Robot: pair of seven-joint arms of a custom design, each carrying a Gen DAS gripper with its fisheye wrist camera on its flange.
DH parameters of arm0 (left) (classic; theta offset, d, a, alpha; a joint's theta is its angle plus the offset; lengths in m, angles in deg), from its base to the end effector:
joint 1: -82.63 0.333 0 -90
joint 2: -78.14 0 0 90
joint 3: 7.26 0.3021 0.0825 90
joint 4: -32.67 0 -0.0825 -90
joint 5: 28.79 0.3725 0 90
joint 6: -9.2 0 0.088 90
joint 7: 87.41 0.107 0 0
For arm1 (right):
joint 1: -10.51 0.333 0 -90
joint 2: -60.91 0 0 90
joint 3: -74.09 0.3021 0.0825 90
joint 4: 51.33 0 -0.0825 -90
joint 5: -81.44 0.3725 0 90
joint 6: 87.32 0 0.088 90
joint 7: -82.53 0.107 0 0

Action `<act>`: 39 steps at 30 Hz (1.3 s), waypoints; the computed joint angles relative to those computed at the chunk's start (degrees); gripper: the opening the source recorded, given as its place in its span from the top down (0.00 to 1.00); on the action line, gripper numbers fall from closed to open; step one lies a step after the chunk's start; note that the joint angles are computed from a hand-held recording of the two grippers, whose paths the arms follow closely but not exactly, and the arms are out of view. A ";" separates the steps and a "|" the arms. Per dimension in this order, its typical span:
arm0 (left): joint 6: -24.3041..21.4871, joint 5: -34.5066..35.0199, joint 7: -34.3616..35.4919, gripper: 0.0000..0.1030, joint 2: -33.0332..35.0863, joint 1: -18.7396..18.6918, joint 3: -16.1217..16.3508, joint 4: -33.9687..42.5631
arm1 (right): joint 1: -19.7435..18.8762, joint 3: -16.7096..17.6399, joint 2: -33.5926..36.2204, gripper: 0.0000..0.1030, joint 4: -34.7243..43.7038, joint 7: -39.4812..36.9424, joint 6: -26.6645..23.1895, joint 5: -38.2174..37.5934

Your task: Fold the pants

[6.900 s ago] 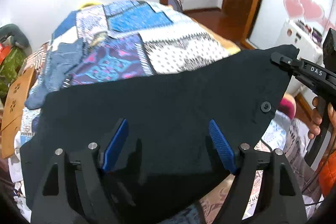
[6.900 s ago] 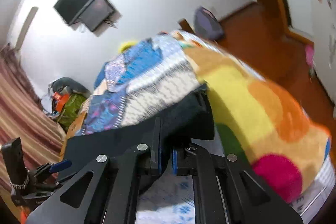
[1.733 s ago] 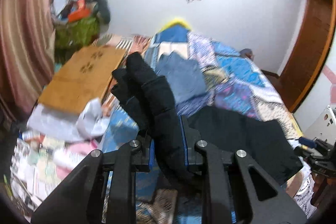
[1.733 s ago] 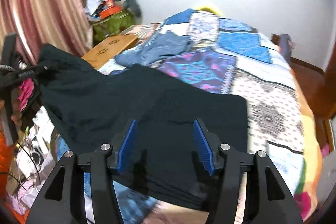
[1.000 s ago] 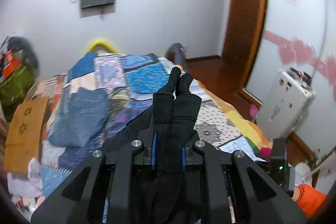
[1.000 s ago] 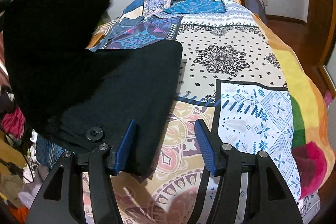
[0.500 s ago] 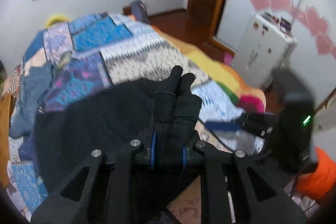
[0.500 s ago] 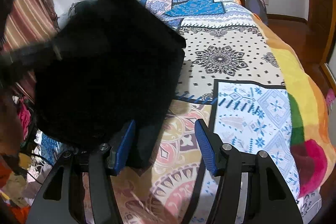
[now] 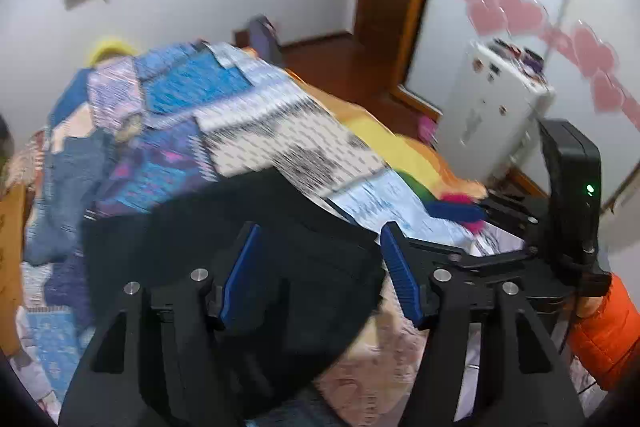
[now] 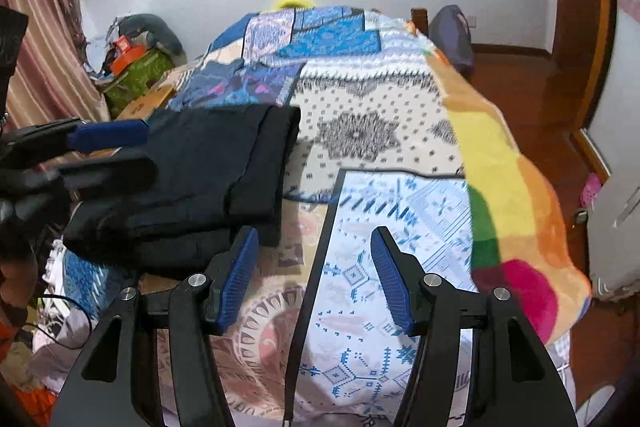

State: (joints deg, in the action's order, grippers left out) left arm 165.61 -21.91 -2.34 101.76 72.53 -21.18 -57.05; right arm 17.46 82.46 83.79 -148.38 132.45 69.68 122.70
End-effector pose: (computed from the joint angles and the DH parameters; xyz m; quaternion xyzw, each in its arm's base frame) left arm 0.6555 -0.2648 0.4939 -0.5259 0.7644 -0.3205 0.1909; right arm 0.6724 0.1439 0.4251 -0.7562 0.5253 -0.1081 0.3749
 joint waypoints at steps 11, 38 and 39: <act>-1.98 7.78 -11.91 0.33 -2.14 3.87 7.60 0.51 | 0.66 3.12 1.78 0.45 4.43 -6.04 -0.11 5.39; -18.43 1.23 -2.03 0.32 21.17 9.76 6.92 25.42 | 2.06 1.28 11.38 0.44 14.30 -2.93 -7.46 -3.23; -17.32 1.78 -2.10 0.32 19.29 9.84 7.13 22.42 | 2.21 0.90 12.60 0.44 16.29 -2.58 -8.30 -4.60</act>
State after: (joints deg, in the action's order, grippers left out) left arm 148.28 -20.13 -4.44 121.06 82.38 -14.05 -34.63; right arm 19.67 83.36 96.39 -132.08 129.87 61.37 118.10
